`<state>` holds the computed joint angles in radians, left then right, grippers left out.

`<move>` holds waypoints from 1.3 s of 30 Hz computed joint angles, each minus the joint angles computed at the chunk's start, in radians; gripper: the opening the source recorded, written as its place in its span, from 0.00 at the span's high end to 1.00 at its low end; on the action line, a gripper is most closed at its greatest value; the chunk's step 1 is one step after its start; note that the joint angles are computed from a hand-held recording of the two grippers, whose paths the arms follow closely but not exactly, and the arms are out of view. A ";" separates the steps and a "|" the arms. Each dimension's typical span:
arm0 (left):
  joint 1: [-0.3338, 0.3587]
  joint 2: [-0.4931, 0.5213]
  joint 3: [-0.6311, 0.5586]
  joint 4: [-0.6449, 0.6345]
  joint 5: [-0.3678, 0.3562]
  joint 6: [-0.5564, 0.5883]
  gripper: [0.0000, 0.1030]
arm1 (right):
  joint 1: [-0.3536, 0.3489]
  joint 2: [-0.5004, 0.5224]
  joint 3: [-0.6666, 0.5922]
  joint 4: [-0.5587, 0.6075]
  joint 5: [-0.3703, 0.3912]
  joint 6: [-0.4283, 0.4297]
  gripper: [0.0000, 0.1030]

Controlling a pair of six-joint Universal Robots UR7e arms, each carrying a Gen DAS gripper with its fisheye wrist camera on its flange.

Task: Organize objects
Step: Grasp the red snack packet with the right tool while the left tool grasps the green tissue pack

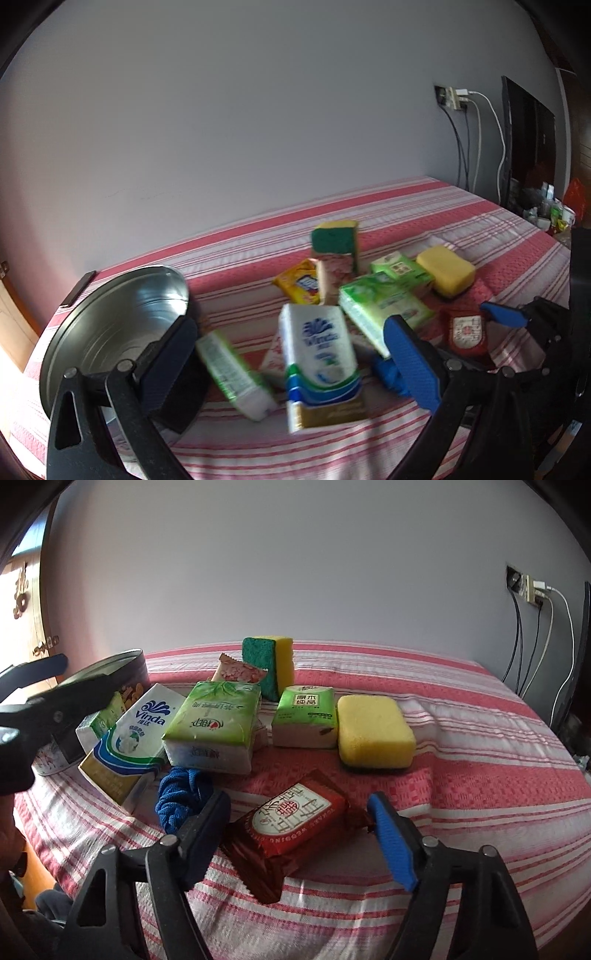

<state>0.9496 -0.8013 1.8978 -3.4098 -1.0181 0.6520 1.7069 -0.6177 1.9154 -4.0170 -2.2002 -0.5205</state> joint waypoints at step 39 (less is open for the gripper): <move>-0.066 0.131 -0.076 0.043 0.091 -0.010 0.01 | -0.046 -0.095 0.078 -0.025 0.056 0.106 0.55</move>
